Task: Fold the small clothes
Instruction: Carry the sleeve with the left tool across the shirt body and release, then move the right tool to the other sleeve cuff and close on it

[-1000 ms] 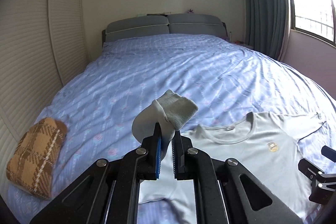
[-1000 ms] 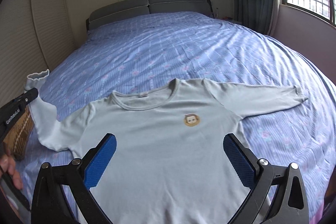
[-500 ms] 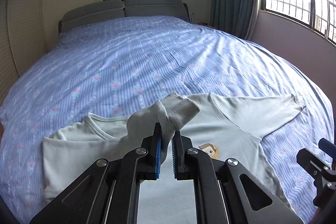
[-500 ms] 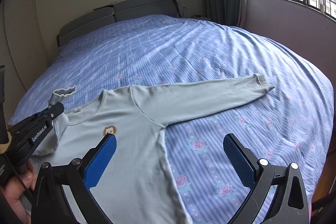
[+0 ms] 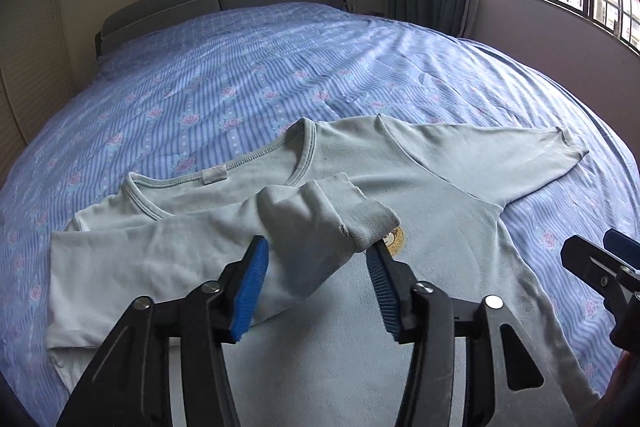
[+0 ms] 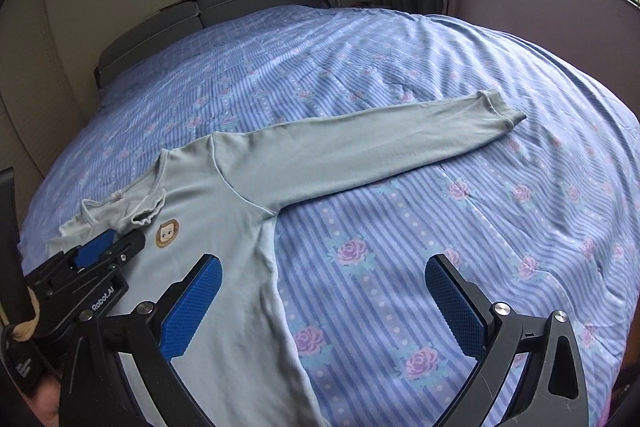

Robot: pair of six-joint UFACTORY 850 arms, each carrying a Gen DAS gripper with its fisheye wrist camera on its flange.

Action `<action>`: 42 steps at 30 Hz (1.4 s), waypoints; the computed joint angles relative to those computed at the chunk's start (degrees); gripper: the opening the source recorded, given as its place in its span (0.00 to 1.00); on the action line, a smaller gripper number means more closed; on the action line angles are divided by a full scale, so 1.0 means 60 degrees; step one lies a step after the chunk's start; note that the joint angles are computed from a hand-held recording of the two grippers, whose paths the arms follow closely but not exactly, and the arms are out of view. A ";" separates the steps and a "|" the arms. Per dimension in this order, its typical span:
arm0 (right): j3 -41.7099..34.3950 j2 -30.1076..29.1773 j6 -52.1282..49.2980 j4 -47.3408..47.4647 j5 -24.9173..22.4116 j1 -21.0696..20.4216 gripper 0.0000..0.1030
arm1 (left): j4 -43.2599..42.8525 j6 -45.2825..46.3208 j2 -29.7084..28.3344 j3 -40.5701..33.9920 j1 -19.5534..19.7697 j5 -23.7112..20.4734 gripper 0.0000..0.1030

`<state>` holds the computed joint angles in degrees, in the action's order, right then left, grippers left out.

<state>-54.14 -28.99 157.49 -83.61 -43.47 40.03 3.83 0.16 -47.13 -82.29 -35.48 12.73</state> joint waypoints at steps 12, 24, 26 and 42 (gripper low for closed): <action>-0.1198 -0.0507 -0.0895 -0.0941 0.0790 -0.0230 0.99 | -0.3136 0.2445 0.1264 0.2047 0.1004 0.1158 0.63; -0.3223 -0.2021 -0.2884 -0.0354 0.2374 -0.0855 0.69 | -0.2102 0.0700 0.1011 0.2152 0.2110 0.0714 0.63; -0.3445 -0.2199 -0.3369 -0.0003 0.2424 -0.0878 0.63 | -0.2140 0.0636 0.0993 0.2158 0.2195 0.0698 0.63; -0.4186 -0.2738 -0.6128 0.1696 0.0987 -0.0518 0.56 | -0.4888 0.2548 0.1031 0.2189 0.2382 0.0820 0.66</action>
<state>-79.25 -45.42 120.72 -73.43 -37.55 36.92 -25.49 15.45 -40.94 -69.16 -21.19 17.65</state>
